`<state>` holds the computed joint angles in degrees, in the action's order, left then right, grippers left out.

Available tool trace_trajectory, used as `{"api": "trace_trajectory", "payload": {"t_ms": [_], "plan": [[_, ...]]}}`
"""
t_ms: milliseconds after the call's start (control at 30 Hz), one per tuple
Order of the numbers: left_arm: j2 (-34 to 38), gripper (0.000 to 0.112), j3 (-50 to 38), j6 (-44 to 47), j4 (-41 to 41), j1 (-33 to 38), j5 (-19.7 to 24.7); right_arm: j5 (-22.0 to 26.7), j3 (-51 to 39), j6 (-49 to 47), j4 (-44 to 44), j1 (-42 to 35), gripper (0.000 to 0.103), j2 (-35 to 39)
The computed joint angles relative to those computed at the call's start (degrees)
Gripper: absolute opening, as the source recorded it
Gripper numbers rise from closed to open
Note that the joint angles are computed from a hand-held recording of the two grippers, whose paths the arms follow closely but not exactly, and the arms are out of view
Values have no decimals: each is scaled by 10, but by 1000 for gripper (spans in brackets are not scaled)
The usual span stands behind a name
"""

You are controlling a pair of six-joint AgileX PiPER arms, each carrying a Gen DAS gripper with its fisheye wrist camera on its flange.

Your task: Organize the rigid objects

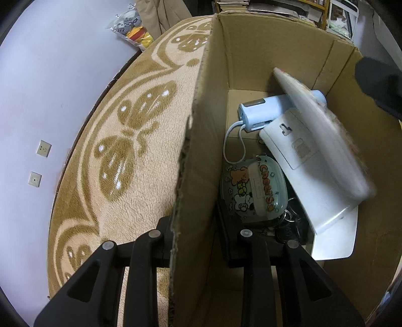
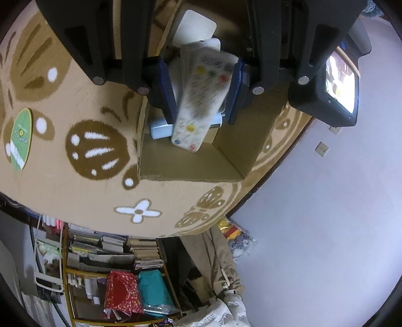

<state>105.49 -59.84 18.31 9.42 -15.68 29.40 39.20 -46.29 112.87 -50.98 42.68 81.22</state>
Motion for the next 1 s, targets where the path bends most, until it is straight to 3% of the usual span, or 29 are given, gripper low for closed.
{"api": "trace_trajectory", "payload": {"t_ms": [300,500,567,667,900,1000], "plan": [[1,26,2,0,0,1,-2,41,14,6,4,7,53,-39],[2,26,2,2,-1,1,-3,70,23,-1,10,3,70,-63],[1,26,2,2,-1,1,-3,89,26,0,11,-1,85,-69],[1,26,2,1,0,1,-2,121,39,11,13,-12,98,-82],[2,26,1,1,1,1,-3,157,84,-17,28,-82,99,-89],[2,26,1,2,-1,1,-3,122,131,-19,31,-147,99,-108]]}}
